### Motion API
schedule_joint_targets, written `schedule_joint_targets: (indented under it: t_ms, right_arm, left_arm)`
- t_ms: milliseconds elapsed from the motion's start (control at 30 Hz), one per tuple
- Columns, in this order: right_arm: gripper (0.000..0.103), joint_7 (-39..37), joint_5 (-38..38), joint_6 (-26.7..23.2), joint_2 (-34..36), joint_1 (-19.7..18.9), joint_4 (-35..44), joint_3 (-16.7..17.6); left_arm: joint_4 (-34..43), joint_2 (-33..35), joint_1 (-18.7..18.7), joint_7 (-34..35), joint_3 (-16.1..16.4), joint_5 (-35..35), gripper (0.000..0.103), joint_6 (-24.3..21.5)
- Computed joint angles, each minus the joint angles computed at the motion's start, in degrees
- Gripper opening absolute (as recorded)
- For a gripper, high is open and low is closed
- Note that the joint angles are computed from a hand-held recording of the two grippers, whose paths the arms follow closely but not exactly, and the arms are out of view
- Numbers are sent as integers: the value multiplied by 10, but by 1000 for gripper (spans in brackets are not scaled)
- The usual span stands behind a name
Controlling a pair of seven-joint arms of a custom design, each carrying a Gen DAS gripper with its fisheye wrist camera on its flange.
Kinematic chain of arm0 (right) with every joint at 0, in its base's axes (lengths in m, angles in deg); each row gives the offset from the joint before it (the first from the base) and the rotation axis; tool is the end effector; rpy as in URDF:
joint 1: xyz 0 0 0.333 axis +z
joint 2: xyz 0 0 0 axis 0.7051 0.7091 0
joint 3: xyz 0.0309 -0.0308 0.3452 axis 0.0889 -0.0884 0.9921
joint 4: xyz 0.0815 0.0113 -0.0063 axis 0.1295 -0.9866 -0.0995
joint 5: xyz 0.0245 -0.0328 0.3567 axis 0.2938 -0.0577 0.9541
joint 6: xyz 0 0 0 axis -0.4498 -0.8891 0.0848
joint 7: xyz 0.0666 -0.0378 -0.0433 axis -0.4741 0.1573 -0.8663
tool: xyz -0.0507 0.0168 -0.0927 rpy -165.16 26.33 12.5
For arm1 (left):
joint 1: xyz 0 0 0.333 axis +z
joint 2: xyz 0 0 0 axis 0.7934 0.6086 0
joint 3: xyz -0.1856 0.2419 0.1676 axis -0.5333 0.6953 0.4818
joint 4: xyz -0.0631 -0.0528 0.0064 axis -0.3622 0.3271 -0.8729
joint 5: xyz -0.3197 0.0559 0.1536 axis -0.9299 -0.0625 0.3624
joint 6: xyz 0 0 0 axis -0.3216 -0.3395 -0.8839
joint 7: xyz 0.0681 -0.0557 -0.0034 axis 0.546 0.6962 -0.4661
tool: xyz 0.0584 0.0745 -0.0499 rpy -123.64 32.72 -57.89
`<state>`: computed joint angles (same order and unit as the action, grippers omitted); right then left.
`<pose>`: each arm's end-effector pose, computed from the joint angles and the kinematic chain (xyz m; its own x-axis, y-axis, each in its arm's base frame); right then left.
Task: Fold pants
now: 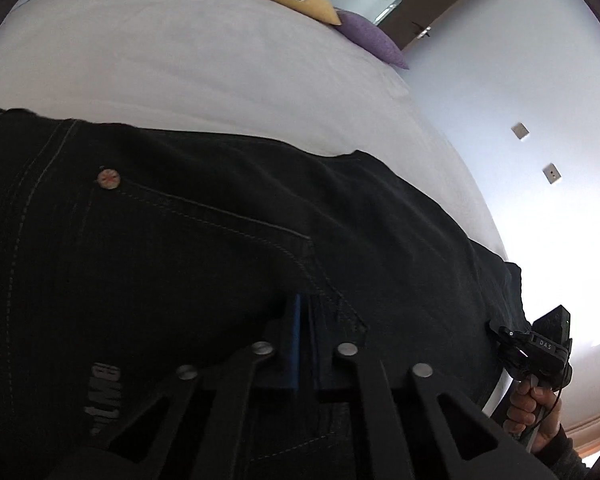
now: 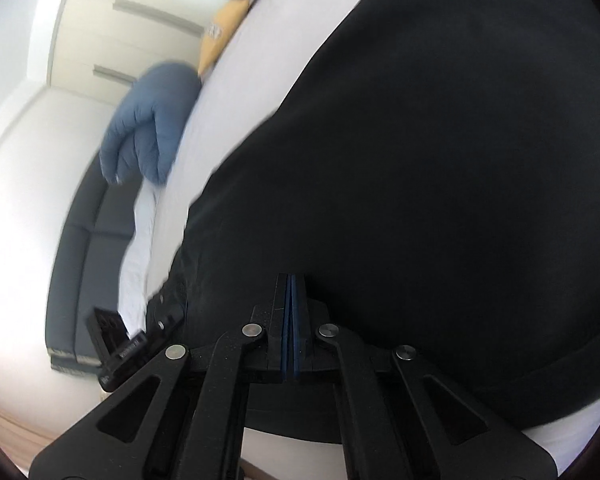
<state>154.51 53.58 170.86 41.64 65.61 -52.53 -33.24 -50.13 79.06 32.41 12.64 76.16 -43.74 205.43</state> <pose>0.6904 0.4135 0.4366 -0.0346 -0.6885 -0.7244 -0.8920 0.3481 -0.2883 0.5925 -0.3065 0.5225 0.1450 -0.8309 0.5372 -0.8116 -0.4104 -0.4158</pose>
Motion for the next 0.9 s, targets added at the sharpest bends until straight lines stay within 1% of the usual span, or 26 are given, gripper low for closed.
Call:
schedule_joint_targets:
  t_ms: [33,67,100,133,167,200,233,300,333,367,400,433,467,500,533,567,600,633,667,700,733,767,800,833,867,900]
  right_arm:
    - [0,9,5,23,-25,1,-39,-23]
    - [0,-3,51,42,-47,15,-70,-64]
    - [0,-39,131,71,-72,27,-111,-99]
    - [0,-75,212,109,-98,27,-156,-114]
    - [0,-85,253,136,-112,31,-187,-128]
    - [0,-62,256,156,-133,35,-221,-145]
    - [0,-23,234,183,-159,34,-266,-157]
    - [0,70,178,220,-209,57,-348,-211]
    - [0,151,114,231,-229,89,-384,-261]
    - [0,252,14,243,-252,117,-423,-311]
    - [10,342,-87,224,-276,143,-446,-361]
    - [11,429,-175,214,-292,170,-467,-406]
    - [11,494,-224,237,-307,185,-492,-431]
    - [21,530,-232,292,-315,188,-521,-436]
    - [48,527,-204,328,-319,183,-540,-422]
    - [64,483,-153,341,-323,164,-547,-387]
    - [77,441,-108,369,-321,165,-554,-372]
    - [77,430,-102,405,-315,146,-559,-344]
    - [77,457,-137,429,-309,107,-561,-304]
    - [77,525,-209,453,-295,57,-555,-262]
    - [77,564,-247,464,-284,24,-547,-232]
    - [77,578,-259,467,-272,-9,-538,-195]
    - [77,564,-253,470,-261,-42,-530,-154]
    - [75,538,-234,470,-252,-64,-523,-121]
    - [75,523,-217,471,-243,-75,-519,-103]
    - [75,518,-202,479,-235,-74,-517,-99]
  left_arm:
    - [-7,-2,13,17,-11,-18,5,5]
    - [-9,-1,19,26,-17,-31,5,9]
    - [-6,1,15,21,-12,-29,5,7]
    - [3,5,4,9,-1,-14,5,-2]
    - [8,6,-7,-6,11,3,5,-10]
    - [10,6,-16,-20,19,19,5,-14]
    - [9,7,-18,-30,21,25,5,-10]
    - [0,7,-9,-32,11,10,5,10]
    - [-1,7,-6,-33,7,3,5,14]
    - [3,8,-7,-34,9,4,5,8]
    - [12,10,-10,-37,14,13,5,-6]
    - [28,13,-18,-47,21,27,5,-29]
    - [45,16,-24,-61,27,41,3,-56]
    - [64,19,-29,-72,29,53,10,-80]
    - [79,22,-29,-71,26,60,28,-91]
    - [95,27,-30,-67,21,69,35,-96]
    - [116,36,-34,-61,16,76,37,-100]
    - [139,47,-35,-48,9,77,37,-105]
    - [165,60,-37,-37,2,75,37,-111]
    - [192,76,-40,-26,-4,72,37,-115]
    - [215,91,-43,-17,-9,66,37,-117]
    - [242,109,-47,-8,-13,59,37,-121]
    - [261,121,-52,-6,-12,55,37,-126]
    - [279,134,-57,-6,-11,51,37,-132]
    - [296,147,-61,-7,-11,46,37,-136]
    - [312,161,-64,-8,-11,39,37,-142]
